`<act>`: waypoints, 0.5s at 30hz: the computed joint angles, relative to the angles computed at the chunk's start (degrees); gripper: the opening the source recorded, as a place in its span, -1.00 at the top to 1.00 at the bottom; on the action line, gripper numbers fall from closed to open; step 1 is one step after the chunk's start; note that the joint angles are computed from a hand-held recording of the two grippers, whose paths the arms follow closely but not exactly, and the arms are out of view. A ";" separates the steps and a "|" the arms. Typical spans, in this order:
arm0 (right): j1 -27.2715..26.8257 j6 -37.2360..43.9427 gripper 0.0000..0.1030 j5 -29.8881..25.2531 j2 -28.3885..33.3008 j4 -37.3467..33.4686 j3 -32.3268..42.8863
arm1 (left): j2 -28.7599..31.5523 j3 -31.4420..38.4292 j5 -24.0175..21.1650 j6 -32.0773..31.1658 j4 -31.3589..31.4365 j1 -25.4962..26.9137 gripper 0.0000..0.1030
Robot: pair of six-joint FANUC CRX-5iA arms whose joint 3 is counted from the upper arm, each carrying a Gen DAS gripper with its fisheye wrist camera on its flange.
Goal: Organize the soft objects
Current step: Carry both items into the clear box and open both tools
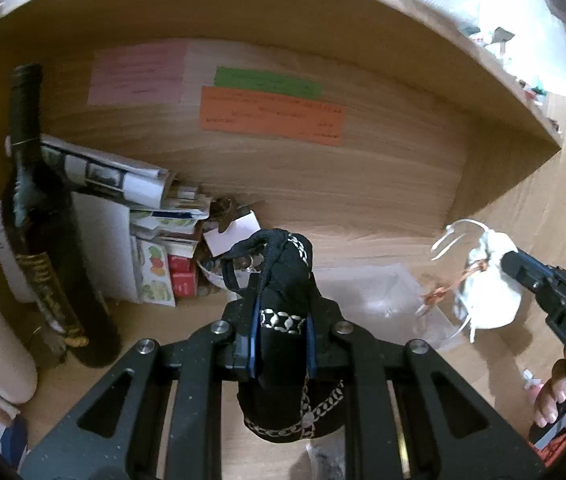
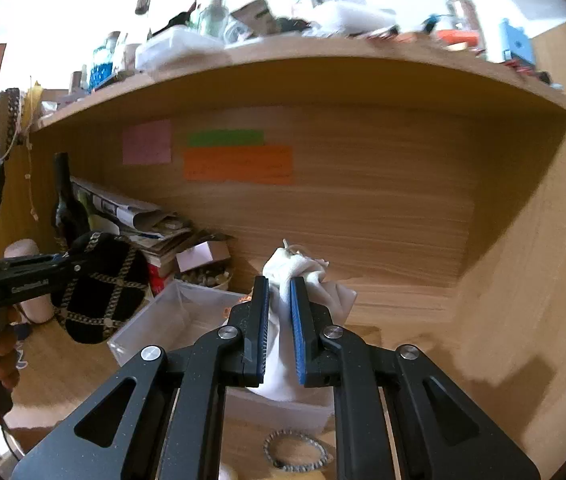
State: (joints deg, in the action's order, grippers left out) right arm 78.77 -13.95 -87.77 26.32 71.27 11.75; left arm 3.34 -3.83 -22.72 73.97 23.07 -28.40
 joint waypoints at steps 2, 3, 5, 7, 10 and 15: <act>-0.87 0.89 0.81 1.59 0.61 -0.76 0.92 | 1.44 1.69 -0.96 1.06 -1.35 -0.24 0.66; -1.18 1.25 0.81 2.12 0.87 -1.14 1.34 | 2.51 2.86 -1.74 1.52 -1.94 -0.37 0.66; -1.92 1.73 0.81 3.58 1.18 -1.96 1.70 | 4.34 4.95 -3.22 2.72 -3.38 -0.58 0.66; -2.56 2.45 0.81 4.37 1.72 -3.25 2.45 | 6.03 7.08 -4.95 4.14 -5.20 -0.81 0.66; -3.62 3.16 0.81 6.71 1.73 -5.64 2.39 | 8.57 10.59 -7.87 6.83 -8.88 -1.34 0.66; -5.08 5.51 0.81 9.29 2.23 -10.41 3.31 | 12.09 15.30 -13.05 10.05 -13.95 -2.38 0.66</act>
